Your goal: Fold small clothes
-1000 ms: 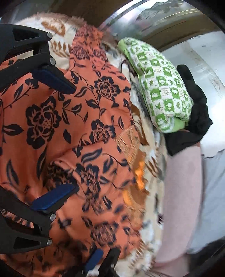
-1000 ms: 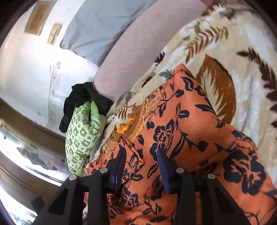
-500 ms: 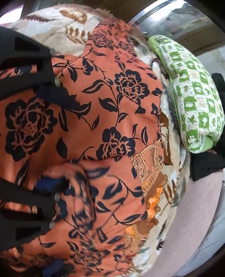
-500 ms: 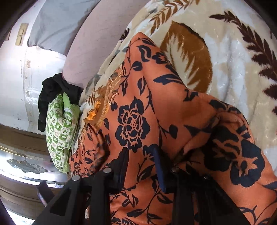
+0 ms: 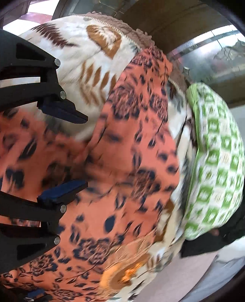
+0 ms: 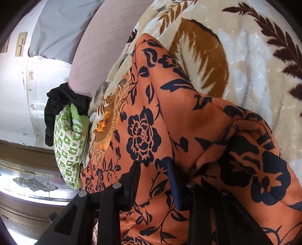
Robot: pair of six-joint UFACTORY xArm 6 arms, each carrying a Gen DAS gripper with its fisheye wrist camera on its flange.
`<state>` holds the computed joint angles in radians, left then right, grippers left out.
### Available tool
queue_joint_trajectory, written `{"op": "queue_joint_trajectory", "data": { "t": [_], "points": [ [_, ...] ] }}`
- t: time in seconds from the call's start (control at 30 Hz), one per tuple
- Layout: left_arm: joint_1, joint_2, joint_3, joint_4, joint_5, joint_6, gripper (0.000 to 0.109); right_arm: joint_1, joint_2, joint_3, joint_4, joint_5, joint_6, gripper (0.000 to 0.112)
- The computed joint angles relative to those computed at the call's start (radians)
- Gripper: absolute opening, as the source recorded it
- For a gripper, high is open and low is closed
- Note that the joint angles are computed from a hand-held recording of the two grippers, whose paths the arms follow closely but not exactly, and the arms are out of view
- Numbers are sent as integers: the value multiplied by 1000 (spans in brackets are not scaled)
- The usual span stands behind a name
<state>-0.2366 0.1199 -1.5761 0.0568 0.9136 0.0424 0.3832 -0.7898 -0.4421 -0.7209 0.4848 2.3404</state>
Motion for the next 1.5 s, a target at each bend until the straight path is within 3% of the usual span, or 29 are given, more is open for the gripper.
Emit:
{"op": "queue_joint_trajectory", "data": {
  "t": [0.07,0.17,0.27,0.33,0.43,0.57,0.63,0.77,0.87,1.0,1.13,1.23,1.3,1.43,1.5],
  "points": [
    [40,28,-45,-104,38,68,63,7,11,-13,9,15,-20,33],
    [114,129,-190,-344,205,161,63,9,28,-29,13,22,-34,33],
    [134,162,-223,-423,267,168,63,20,27,-40,12,40,-19,34],
    [114,134,-180,-385,231,162,63,42,47,-78,-11,71,-37,34],
    [54,88,-92,-212,124,127,66,68,137,-172,-15,80,-170,34],
    [32,71,-74,-144,106,102,66,77,272,-248,157,76,-395,34],
    [28,49,-63,-128,95,90,65,82,275,-259,145,97,-393,34],
    [1,-51,33,-140,-32,172,65,100,292,-307,92,129,-395,33],
    [-38,-95,79,-222,-17,288,65,103,345,-355,87,84,-452,33],
    [-91,-72,111,-67,18,261,66,136,451,-448,169,137,-592,34],
    [-87,-69,105,-82,26,269,67,161,493,-512,188,225,-644,34],
    [-53,-47,54,-181,81,280,67,160,475,-498,104,159,-601,33],
    [-25,-23,13,-225,105,284,67,170,495,-524,69,173,-595,34],
    [-24,8,13,-156,115,273,69,151,527,-497,115,122,-609,36],
    [-20,6,17,-177,112,279,69,163,526,-514,118,156,-615,36]
  ]
}}
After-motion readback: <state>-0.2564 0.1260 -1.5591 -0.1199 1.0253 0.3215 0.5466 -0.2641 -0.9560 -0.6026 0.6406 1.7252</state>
